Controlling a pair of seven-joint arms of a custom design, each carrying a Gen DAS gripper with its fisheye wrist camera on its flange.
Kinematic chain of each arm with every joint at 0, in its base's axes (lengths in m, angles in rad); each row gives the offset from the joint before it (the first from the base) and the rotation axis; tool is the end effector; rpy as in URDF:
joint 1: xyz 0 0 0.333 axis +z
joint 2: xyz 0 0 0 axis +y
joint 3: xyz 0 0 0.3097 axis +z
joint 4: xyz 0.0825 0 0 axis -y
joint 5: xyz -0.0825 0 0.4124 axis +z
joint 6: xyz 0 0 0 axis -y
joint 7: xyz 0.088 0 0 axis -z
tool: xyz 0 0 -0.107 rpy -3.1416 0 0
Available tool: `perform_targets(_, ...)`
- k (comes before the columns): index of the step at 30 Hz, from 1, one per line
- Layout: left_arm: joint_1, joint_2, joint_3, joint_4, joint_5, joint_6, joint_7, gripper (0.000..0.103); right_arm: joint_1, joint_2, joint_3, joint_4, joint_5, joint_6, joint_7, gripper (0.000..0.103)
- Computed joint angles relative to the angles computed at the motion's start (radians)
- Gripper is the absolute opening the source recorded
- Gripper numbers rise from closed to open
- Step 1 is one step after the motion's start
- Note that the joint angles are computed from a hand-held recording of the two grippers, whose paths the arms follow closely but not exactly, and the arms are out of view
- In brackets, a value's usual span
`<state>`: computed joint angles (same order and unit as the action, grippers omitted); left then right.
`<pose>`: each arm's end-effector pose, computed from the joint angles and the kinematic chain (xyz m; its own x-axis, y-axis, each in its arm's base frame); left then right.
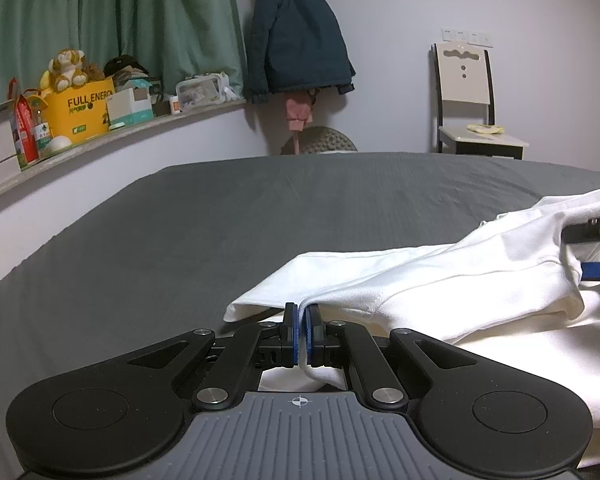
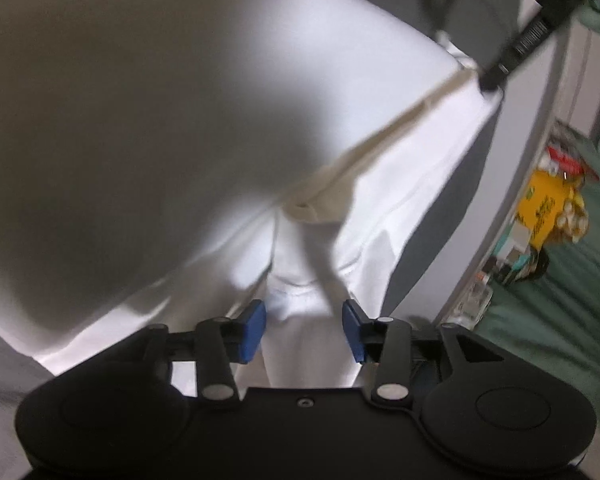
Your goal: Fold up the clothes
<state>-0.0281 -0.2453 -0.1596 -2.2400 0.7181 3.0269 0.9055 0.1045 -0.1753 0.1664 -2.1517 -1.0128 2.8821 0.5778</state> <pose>0.5250 -0.1564 0.5591 -0.1400 -0.9830 -0.1185 -0.4705 0.1713 -0.8656 0.5322 0.2033 0.5409 0.4205 0.5498 0.7217 0.2737 -0.8353 0.4769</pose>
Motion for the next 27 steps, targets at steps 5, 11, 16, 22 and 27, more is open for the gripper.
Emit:
perform_targets(5, 0.004, 0.003, -0.004, 0.004, 0.008, -0.003, -0.006, 0.004, 0.013, 0.021, 0.001, 0.033, 0.023, -0.039, 0.031, 0.040)
perform_targets(11, 0.000, 0.004, -0.002, 0.004, 0.005, -0.006, -0.003, 0.004, 0.053, 0.061, -0.026, 0.059, 0.088, -0.076, -0.084, 0.028)
perform_targets(16, -0.005, 0.008, 0.005, 0.007, -0.010, -0.008, 0.011, 0.004, 0.077, 0.029, -0.042, 0.048, 0.200, -0.087, -0.144, 0.010)
perform_targets(22, -0.002, 0.007, 0.002, 0.008, -0.013, -0.014, 0.007, 0.004, 0.155, -0.090, -0.072, -0.003, 0.646, -0.074, -0.263, 0.008)
perform_targets(27, -0.003, 0.006, 0.002, 0.008, -0.016, -0.026, 0.002, 0.004, 0.100, -0.152, 0.012, -0.021, 0.765, -0.139, -0.118, 0.018)
